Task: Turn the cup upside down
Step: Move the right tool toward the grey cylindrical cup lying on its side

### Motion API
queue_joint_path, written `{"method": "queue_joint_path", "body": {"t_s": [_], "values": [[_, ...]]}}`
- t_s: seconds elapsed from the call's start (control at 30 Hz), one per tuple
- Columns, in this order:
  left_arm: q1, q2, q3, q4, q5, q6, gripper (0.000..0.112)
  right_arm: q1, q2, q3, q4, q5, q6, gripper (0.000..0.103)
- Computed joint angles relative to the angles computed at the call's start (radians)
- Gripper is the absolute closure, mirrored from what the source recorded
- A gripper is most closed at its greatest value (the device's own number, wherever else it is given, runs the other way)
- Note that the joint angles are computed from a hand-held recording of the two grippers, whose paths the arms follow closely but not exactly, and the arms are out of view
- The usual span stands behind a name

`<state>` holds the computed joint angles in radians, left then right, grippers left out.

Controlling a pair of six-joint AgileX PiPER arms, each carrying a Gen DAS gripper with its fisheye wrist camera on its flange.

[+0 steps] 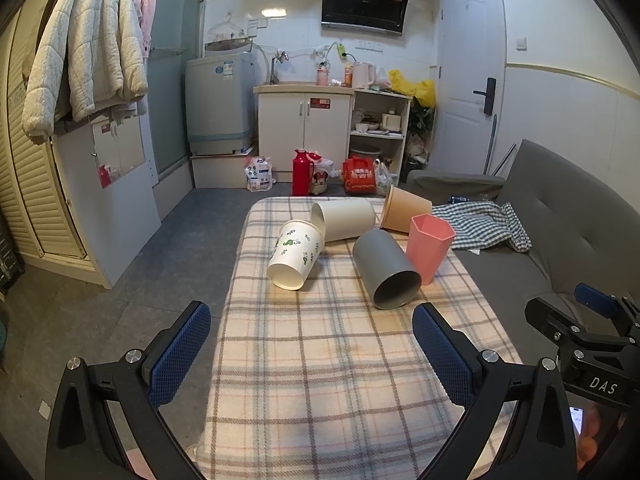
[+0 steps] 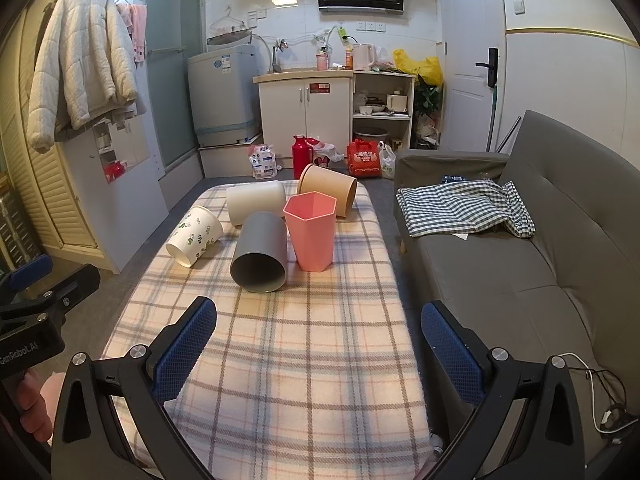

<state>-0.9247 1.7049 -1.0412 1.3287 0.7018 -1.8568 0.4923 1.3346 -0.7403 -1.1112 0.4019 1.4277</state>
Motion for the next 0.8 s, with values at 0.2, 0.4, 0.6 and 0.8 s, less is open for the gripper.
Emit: {"method": "queue_joint_path", "body": {"t_s": [0.2, 0.4, 0.6, 0.8], "values": [[-0.003, 0.003, -0.002, -0.001, 0.004, -0.004, 0.009, 0.01, 0.001, -0.011, 0.029, 0.013, -0.025, 0.0], [-0.005, 0.009, -0.013, -0.021, 0.003, 0.018, 0.009, -0.003, 0.025, -0.02, 0.032, -0.004, -0.041, 0.0], [0.01, 0.017, -0.028, -0.039, -0.016, 0.037, 0.009, 0.003, 0.06, -0.071, 0.091, 0.007, -0.108, 0.0], [0.081, 0.031, -0.038, -0.051, -0.081, 0.079, 0.009, 0.004, 0.134, -0.135, 0.143, 0.004, -0.169, 0.0]]}}
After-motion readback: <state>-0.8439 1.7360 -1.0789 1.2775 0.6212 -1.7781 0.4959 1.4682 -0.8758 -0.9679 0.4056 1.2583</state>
